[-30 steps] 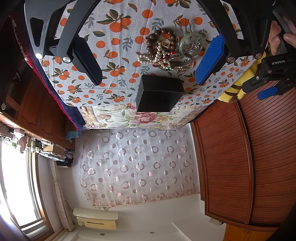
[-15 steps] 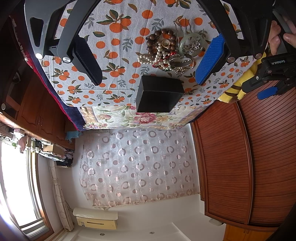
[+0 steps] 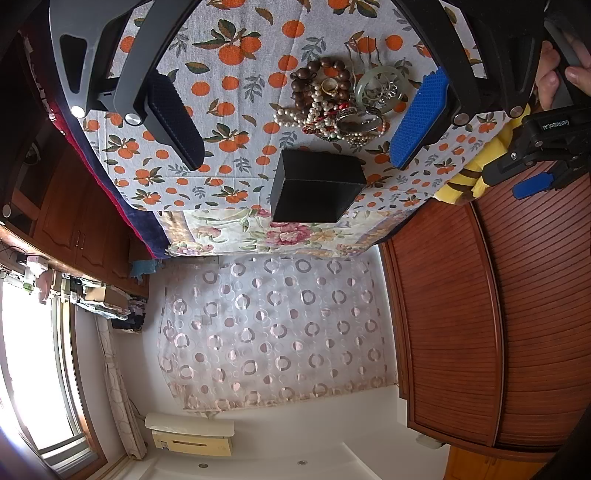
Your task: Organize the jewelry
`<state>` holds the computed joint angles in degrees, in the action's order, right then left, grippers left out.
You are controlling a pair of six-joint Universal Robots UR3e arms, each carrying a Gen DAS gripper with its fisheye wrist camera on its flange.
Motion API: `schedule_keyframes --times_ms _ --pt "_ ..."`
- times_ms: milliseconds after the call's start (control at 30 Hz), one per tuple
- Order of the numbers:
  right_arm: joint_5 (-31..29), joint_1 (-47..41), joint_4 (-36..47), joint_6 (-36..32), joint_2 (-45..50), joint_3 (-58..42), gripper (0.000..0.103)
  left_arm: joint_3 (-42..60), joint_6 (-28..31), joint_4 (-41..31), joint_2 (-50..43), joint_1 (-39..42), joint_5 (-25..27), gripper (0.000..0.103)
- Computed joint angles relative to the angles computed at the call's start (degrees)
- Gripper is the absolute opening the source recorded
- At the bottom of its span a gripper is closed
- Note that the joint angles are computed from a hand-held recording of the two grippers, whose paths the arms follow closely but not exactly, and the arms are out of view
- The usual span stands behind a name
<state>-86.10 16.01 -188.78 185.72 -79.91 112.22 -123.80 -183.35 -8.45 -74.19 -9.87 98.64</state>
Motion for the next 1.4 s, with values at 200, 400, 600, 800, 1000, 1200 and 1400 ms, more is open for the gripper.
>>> schedule_keyframes --times_ms 200,400,600,800,1000,1200,1400 --pt "0.1 -0.1 -0.1 -0.1 -0.1 0.2 0.101 -0.1 -0.2 -0.1 0.2 0.1 -0.1 0.096" --pt "-0.1 0.4 3.4 0.0 -0.8 -1.9 0.101 2.3 -1.0 -2.4 -1.3 -1.3 0.6 0.096" --pt "0.9 0.2 4.1 -0.7 0.6 -1.8 0.101 4.4 -0.9 -3.6 -6.7 -0.2 -2.5 0.096" --pt "4.1 -2.2 1.9 -3.3 4.1 0.2 0.089 4.0 -0.1 -2.7 -11.7 2.3 -8.2 0.096" --pt "5.3 -2.7 3.5 -5.5 8.3 -0.7 0.069 0.8 2.6 -2.0 -12.9 6.5 -16.4 0.096" --pt "7.0 -2.2 4.1 -6.4 10.3 -1.2 0.066 4.1 4.4 -5.1 -16.6 8.2 -22.8 0.079" --pt "6.9 -1.3 4.8 -6.7 11.0 -1.6 0.066 11.3 5.6 -10.6 -22.8 8.2 -25.7 0.056"
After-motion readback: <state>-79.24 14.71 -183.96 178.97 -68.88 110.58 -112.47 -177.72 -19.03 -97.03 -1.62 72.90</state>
